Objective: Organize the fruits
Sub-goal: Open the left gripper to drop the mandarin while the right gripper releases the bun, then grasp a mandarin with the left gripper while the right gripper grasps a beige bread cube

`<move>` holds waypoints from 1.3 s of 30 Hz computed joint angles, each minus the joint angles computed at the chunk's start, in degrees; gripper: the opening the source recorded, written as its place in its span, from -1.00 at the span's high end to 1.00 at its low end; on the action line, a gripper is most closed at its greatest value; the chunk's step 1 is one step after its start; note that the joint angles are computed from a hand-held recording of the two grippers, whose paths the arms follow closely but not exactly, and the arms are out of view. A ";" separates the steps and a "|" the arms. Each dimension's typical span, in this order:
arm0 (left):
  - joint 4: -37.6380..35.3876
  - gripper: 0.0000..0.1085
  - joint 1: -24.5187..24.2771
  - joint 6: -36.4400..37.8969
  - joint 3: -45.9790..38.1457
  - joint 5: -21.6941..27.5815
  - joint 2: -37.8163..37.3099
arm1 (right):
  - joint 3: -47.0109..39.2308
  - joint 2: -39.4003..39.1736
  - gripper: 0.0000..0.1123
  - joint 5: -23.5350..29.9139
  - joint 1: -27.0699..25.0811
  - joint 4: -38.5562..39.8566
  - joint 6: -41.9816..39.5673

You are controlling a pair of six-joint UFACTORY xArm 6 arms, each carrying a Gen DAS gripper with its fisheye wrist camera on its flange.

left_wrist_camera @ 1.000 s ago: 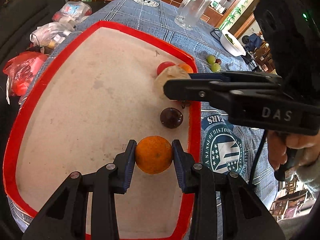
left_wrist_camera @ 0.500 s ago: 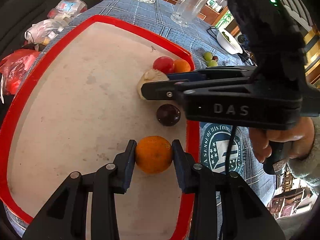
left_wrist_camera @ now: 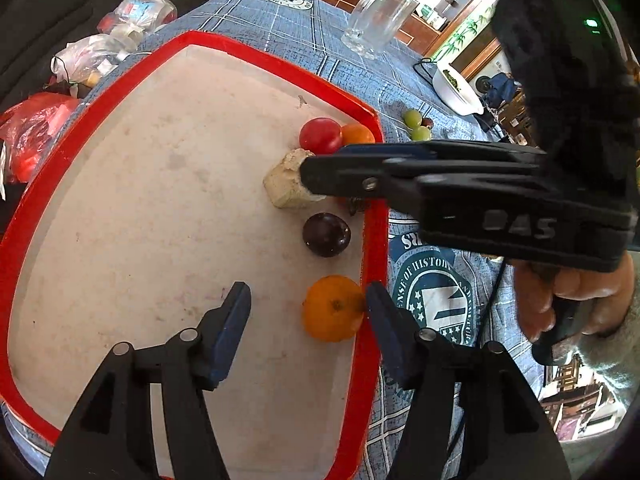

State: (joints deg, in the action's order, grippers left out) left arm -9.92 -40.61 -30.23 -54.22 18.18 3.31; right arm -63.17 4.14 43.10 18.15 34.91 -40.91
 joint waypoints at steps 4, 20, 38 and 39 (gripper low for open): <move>5.76 -0.18 -0.02 -4.86 -0.93 1.89 -0.15 | 2.92 -3.92 0.24 -0.51 -1.32 2.96 -0.60; 22.75 -0.36 -2.36 -18.79 -4.57 8.68 -1.32 | 20.23 -21.19 -0.39 -1.90 -9.76 5.01 5.45; 14.20 -0.36 -10.03 -3.12 -26.44 13.21 14.86 | 30.36 -33.12 -0.43 2.85 -33.80 4.65 3.62; 13.50 -0.36 -10.35 -2.12 -27.63 13.49 15.76 | 30.34 -33.26 -0.43 3.08 -35.22 4.77 3.28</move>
State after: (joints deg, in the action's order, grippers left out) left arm 3.57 -50.96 -32.35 -81.85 31.67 19.07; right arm -32.83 -29.13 46.18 -17.08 39.68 -37.63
